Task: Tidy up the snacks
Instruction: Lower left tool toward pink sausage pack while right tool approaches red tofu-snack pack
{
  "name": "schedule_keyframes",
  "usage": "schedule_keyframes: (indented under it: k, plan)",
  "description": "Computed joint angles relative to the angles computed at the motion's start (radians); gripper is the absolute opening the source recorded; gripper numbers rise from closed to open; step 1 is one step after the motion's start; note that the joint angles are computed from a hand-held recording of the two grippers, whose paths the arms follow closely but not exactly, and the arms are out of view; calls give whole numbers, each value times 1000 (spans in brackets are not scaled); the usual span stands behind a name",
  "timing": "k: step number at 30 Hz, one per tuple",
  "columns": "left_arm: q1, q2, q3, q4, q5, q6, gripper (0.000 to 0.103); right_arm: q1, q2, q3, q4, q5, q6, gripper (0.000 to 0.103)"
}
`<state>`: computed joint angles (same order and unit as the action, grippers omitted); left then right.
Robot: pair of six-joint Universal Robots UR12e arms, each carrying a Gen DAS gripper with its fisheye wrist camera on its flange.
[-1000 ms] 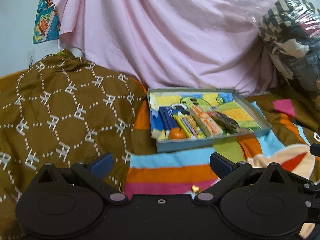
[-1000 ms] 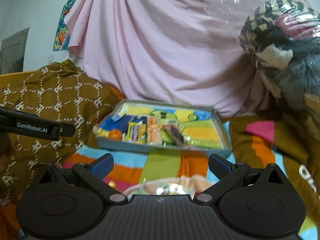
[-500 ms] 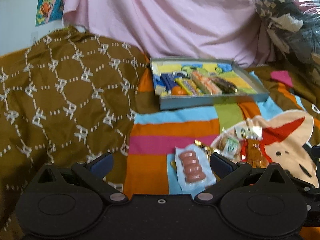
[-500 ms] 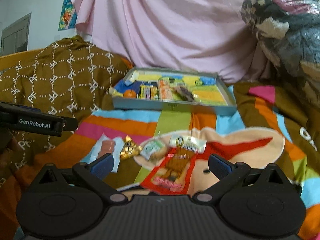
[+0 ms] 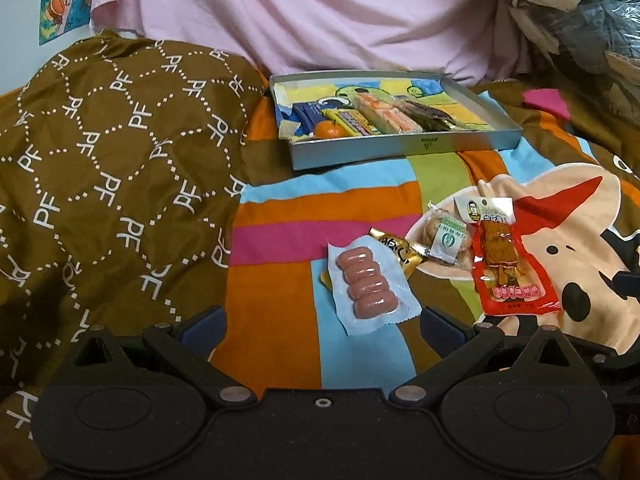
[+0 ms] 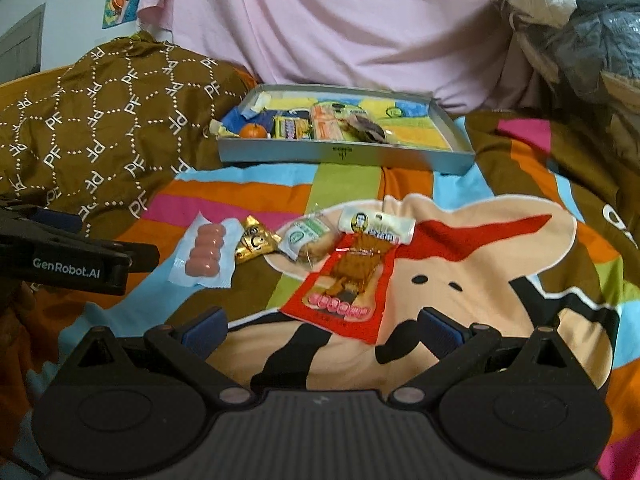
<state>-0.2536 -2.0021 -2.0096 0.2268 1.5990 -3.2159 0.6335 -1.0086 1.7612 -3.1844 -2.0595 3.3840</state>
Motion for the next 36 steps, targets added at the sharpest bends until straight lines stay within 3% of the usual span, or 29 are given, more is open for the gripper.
schedule_keyframes:
  k: [17, 29, 36]
  plan:
    - [17, -14, 23, -46, -30, -65, 102, -13, 13, -20, 71, 13, 32, 103]
    - [22, -54, 77, -68, -78, -83, 102, -12, 39, -43, 42, -22, -20, 103]
    - [47, -62, 96, -116, -164, -90, 102, -21, 49, -66, 69, -26, -36, 103]
